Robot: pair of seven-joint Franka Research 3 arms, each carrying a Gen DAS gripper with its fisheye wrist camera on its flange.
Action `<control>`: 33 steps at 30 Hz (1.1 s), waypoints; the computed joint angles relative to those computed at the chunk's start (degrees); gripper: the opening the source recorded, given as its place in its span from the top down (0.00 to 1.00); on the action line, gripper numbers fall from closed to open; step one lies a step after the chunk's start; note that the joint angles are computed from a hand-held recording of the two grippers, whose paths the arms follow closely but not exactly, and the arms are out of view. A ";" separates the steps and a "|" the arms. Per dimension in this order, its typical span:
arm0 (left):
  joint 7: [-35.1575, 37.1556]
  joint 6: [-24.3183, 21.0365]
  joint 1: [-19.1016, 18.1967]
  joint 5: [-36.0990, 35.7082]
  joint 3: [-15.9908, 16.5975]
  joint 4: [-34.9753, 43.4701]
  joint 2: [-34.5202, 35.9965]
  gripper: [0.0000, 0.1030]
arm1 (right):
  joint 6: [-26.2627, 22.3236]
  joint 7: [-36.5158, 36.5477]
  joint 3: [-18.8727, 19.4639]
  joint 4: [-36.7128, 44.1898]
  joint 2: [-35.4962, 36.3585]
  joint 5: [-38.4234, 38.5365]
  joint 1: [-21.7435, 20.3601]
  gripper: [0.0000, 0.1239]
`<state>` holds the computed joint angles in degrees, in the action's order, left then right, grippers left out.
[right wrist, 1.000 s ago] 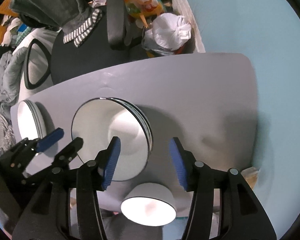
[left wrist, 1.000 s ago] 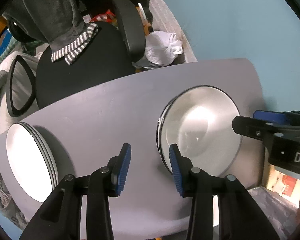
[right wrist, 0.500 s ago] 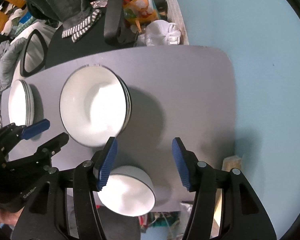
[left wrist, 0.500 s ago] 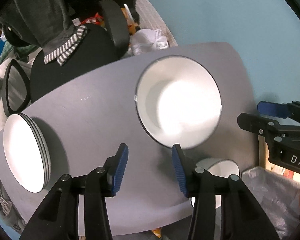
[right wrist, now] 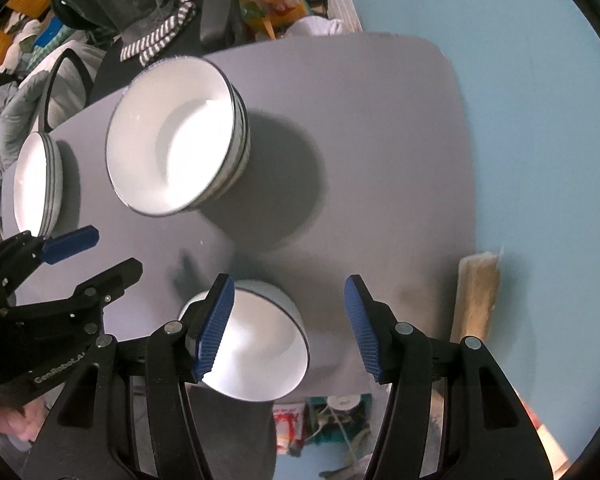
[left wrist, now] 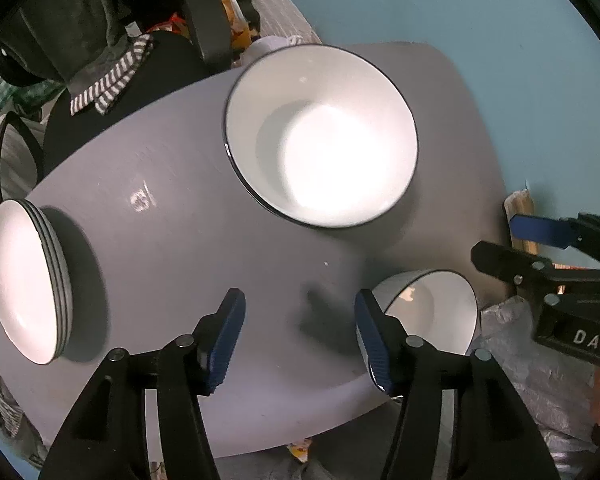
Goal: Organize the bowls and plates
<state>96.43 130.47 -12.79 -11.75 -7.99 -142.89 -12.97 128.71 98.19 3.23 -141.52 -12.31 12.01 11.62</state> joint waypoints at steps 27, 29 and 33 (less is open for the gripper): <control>1.57 -2.04 -2.62 -1.26 -2.35 -1.94 4.15 0.42 | 4.93 5.00 0.59 -10.23 -1.32 2.54 0.74 0.55; 1.24 -1.75 -2.54 -0.89 -2.59 -1.88 4.61 0.42 | 5.26 4.86 0.43 -10.36 -1.25 2.98 0.92 0.55; 0.53 -1.90 -2.23 -1.44 -2.62 -1.31 5.87 0.45 | 5.60 5.12 0.27 -10.31 -1.13 3.71 1.08 0.55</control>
<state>96.96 128.57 -15.02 -13.18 -10.61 -144.20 -7.11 134.30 103.31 3.51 -151.84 -13.43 15.72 12.70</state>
